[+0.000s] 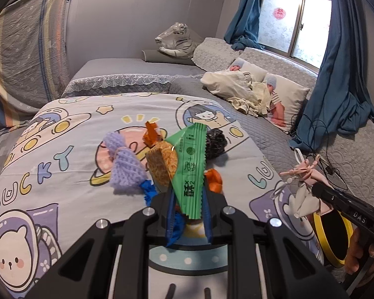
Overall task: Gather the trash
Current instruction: 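Carry the green wrapper with the left tool while the right tool carries the pink pouch to the yellow bin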
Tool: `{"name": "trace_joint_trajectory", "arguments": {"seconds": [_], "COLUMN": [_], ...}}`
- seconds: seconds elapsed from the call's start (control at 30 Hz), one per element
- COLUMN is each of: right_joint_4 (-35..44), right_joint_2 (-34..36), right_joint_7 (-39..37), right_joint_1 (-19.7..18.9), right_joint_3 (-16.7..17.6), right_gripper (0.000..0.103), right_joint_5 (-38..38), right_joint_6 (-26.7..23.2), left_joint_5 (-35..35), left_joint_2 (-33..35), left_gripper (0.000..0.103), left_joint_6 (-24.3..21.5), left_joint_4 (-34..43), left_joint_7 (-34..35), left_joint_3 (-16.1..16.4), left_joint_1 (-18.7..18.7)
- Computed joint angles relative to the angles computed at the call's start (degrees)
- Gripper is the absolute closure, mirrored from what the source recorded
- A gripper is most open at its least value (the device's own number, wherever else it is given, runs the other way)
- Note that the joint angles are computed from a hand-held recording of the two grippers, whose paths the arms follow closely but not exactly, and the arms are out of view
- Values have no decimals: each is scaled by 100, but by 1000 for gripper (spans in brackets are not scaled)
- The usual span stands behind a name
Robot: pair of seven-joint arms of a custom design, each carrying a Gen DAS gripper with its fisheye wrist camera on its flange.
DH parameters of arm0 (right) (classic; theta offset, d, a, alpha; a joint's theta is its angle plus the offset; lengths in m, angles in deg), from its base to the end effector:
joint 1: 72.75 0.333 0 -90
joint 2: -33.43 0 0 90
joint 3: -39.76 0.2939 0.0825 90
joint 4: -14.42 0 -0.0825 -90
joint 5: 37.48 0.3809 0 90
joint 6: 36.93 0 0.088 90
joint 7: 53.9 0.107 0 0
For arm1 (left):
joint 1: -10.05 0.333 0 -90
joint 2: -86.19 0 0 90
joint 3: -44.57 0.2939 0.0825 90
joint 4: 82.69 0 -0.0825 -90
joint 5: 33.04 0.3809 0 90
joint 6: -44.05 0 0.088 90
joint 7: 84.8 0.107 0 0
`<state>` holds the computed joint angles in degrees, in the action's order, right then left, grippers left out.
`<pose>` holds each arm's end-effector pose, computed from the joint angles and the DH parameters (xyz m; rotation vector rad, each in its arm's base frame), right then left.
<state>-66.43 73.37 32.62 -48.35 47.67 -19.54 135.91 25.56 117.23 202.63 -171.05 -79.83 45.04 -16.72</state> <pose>0.6669 0.3608 0.3831 -1.7664 1.3621 -0.2941 0.6290 -0.3529 0.3818 -1.8674 1.5628 -0.9370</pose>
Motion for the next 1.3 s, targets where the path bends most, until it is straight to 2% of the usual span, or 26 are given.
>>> {"name": "trace_joint_trajectory", "arguments": {"seconds": [0.2, 0.77, 1.03, 1.3], "right_joint_4": [-243, -1033, -1398, -1754], "right_joint_2": [-135, -594, -817, -1041], "right_joint_7": [30, 193, 344, 560], "right_joint_1": [-72, -263, -278, -259], "right_joint_3": [-30, -149, -296, -506], "right_gripper": [84, 84, 84, 84], "right_joint_5": [63, 167, 184, 164], "right_joint_6": [129, 576, 781, 942], "left_joint_5": [-306, -1498, -2021, -2614], "left_joint_2": [331, 1335, 1831, 2613], "left_gripper": [86, 86, 86, 86], "left_joint_6": [-47, -143, -347, -752], "left_joint_4": [488, 1970, 2764, 4061], "left_joint_7": [513, 2066, 2781, 3646], "left_joint_3": [-124, -149, -185, -276], "left_joint_1": [-41, -398, -551, -721]}}
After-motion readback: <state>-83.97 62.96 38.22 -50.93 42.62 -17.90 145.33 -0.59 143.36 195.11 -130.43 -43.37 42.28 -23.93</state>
